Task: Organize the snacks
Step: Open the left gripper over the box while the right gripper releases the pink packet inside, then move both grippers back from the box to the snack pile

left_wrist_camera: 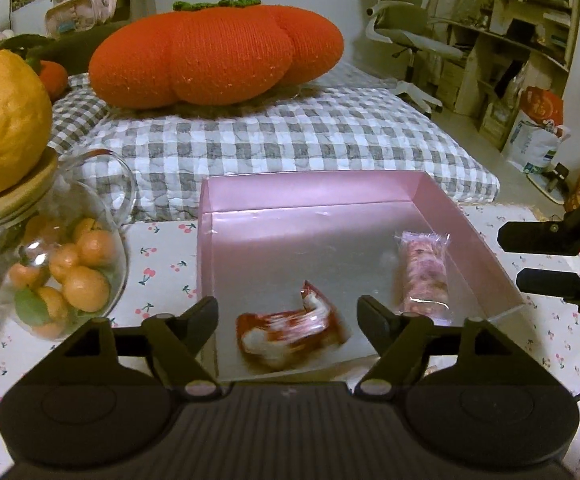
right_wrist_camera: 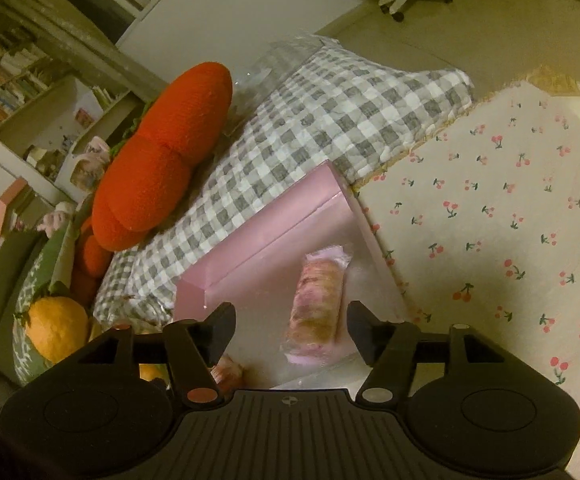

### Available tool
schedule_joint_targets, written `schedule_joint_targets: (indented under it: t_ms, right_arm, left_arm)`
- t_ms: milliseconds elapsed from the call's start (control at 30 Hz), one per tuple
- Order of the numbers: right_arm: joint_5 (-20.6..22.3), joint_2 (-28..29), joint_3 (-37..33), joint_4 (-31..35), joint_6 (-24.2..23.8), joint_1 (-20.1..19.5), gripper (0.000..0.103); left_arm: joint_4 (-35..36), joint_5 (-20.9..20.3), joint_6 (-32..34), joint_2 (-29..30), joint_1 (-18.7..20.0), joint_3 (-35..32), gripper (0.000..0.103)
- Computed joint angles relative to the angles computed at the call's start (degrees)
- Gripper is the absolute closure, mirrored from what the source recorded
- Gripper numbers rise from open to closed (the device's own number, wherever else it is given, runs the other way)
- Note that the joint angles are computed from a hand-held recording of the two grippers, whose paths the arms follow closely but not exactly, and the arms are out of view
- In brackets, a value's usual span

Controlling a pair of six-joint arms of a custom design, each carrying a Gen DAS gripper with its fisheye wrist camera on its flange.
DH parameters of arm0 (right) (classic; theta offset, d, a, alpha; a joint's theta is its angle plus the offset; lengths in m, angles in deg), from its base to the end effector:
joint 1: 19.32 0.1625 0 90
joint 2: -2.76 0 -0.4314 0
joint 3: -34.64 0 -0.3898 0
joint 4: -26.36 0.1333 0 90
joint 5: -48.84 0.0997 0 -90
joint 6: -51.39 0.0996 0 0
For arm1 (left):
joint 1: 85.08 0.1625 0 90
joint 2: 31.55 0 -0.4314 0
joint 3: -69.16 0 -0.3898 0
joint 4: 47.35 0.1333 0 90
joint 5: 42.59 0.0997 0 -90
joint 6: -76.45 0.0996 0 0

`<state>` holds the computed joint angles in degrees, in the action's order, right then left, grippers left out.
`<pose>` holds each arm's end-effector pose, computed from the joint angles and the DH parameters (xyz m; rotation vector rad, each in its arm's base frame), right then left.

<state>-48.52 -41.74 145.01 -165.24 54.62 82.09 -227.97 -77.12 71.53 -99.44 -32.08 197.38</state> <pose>0.2380 -0.5699 0.0872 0.1491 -2.9405 0.9652 -0.1108 -0.5049 0.2250 0.3108 2.2281 -0.9819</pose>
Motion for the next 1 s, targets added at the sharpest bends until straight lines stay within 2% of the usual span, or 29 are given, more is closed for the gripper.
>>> schedule_joint_targets:
  t_ms: [167, 300, 400, 567, 700, 833, 1000]
  right_arm:
    - [0.06, -1.07, 1.04, -0.21, 0.51, 0.11, 0.033]
    - [-0.52, -2.07, 1.93, 0.51, -0.21, 0.78, 0.032]
    - [-2.10, -2.78, 2.53, 1.37, -1.63, 1.78, 0.026]
    - [-4.20, -4.15, 3.51, 3.42, -4.84, 3.52, 0.022]
    - [-4.79, -6.12, 5.05, 5.87, -6.58, 4.42, 0.019]
    - [-5.41, -8.01, 7.26, 6.15, -9.01, 5.17, 0.016]
    - [-5.91, -10.06, 9.58, 6.41, -9.82, 5.58, 0.016]
  left_arm:
    - [2.45, 0.18, -1.97, -1.76, -0.88, 0.96, 0.021]
    - [5.55, 0.67, -4.17, -3.62, -2.14, 2.18, 0.019]
    - [8.37, 1.08, -6.60, -5.21, -3.24, 3.19, 0.016]
    - [14.07, 1.76, -10.99, -8.55, -5.48, 5.20, 0.011]
    - [23.07, 2.57, -17.29, -11.84, -7.45, 5.87, 0.007]
    - [31.10, 1.57, -24.07, -15.31, -9.02, 6.29, 0.004]
    - [32.72, 0.59, -27.35, -17.68, -11.08, 8.29, 0.001]
